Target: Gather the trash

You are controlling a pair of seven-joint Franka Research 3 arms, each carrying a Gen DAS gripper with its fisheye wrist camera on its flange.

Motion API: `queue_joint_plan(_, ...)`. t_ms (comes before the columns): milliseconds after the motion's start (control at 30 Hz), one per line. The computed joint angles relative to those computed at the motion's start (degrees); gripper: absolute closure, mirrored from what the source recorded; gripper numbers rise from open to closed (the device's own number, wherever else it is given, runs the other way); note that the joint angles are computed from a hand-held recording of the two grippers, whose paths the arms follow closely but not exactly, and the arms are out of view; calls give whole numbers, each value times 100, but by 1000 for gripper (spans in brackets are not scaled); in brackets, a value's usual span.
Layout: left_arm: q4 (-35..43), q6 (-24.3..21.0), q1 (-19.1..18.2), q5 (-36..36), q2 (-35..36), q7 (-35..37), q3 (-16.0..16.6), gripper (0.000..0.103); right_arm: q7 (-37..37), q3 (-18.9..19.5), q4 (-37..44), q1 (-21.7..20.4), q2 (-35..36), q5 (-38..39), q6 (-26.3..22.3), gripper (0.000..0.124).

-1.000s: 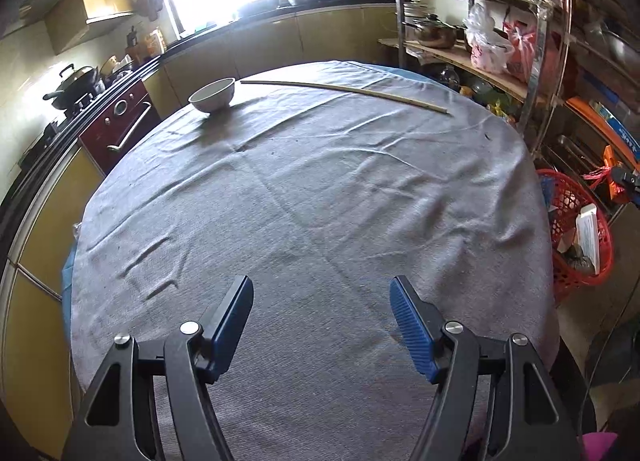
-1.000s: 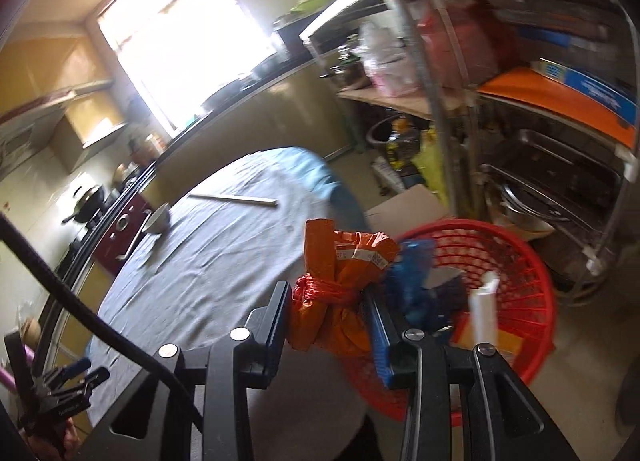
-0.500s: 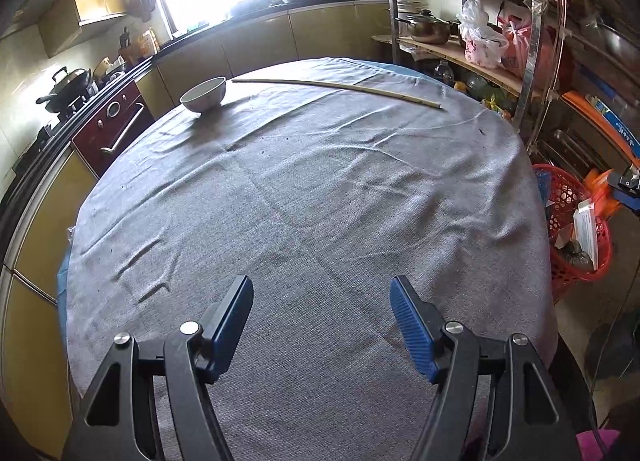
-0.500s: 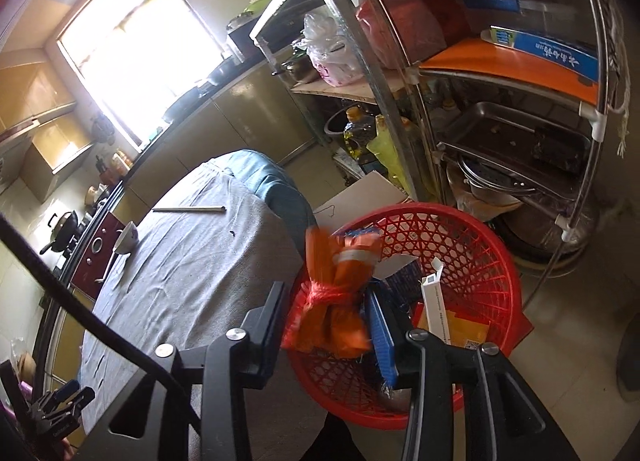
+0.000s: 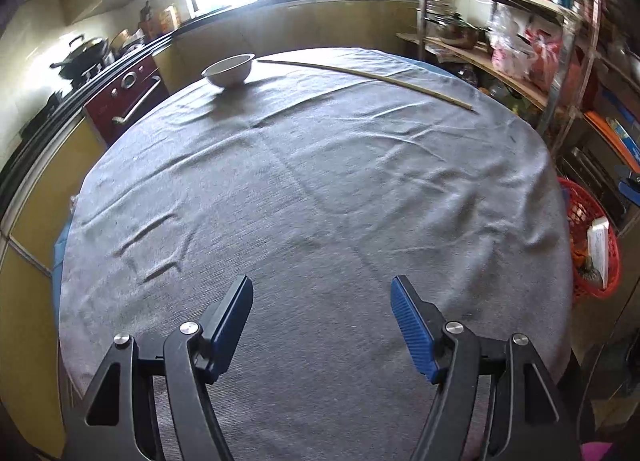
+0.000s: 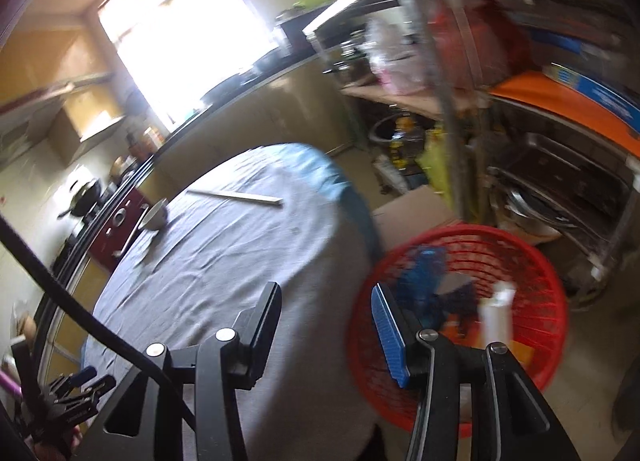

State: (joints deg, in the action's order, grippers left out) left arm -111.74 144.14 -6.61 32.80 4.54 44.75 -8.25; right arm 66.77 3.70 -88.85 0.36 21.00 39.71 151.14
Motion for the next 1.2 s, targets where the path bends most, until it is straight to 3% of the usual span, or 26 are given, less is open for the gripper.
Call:
queue_joint_plan(333,-225,56,260,79,-66,-433,168,31,-144,307,985,563,767,-468,-430,72)
queue_joint_plan(667,-108,171,454,-41,198,-481,269,31,332,238,2134,1070,1736,-1263,-741,72)
queue_joint_plan(900,121,189,545,-194,494,-461,370,31,886,106,2995,1260,2370,-1808,-1039,72)
queue_joint_plan(1200,321,159,553,-254,667,-429,418,31,1015,167,3364,1272,2595,-2012,-1256,70)
